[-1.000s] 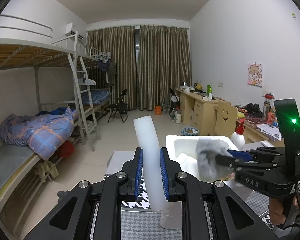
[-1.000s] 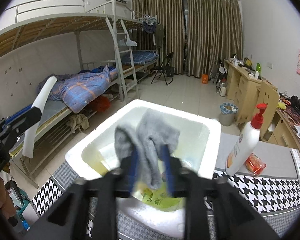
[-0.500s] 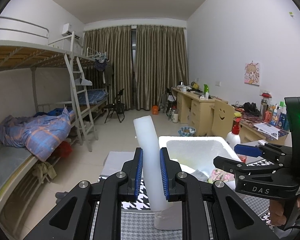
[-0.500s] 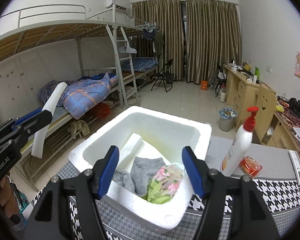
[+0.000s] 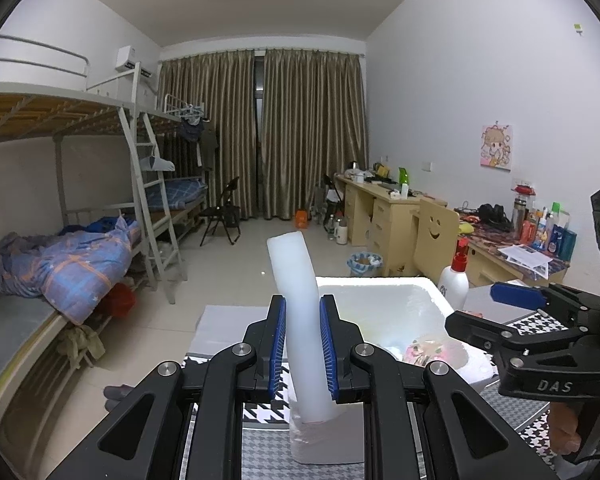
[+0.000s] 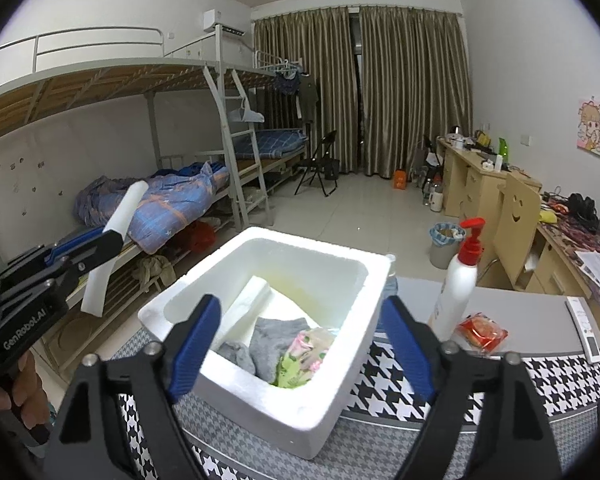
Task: Organize soft objects
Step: 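Lower the foam stick into the foam box and open the left tool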
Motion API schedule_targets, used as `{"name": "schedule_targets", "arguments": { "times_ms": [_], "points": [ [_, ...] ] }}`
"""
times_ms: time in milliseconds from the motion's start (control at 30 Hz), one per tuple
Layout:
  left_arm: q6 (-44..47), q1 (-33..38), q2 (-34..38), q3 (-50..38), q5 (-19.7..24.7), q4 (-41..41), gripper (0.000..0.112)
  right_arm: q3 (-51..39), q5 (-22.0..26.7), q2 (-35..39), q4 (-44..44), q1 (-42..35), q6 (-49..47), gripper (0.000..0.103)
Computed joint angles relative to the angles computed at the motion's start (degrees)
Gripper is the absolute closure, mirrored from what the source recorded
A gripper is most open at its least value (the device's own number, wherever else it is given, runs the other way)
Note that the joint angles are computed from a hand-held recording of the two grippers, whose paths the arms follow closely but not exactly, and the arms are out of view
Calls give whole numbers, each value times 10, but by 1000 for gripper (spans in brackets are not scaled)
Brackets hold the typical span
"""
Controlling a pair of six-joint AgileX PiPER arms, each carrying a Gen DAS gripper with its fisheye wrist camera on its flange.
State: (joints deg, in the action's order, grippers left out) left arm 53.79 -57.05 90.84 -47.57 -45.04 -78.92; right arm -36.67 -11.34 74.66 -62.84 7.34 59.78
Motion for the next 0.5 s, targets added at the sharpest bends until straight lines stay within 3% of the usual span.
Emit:
{"name": "schedule_targets", "arguments": {
  "times_ms": [200,500],
  "points": [
    [8,3,4,-9,16,5,94,23,-19,-15,86,-17,-97,10],
    [27,5,16,-32,32,2,94,33,-39,-21,40,-49,-61,10]
  ]
}}
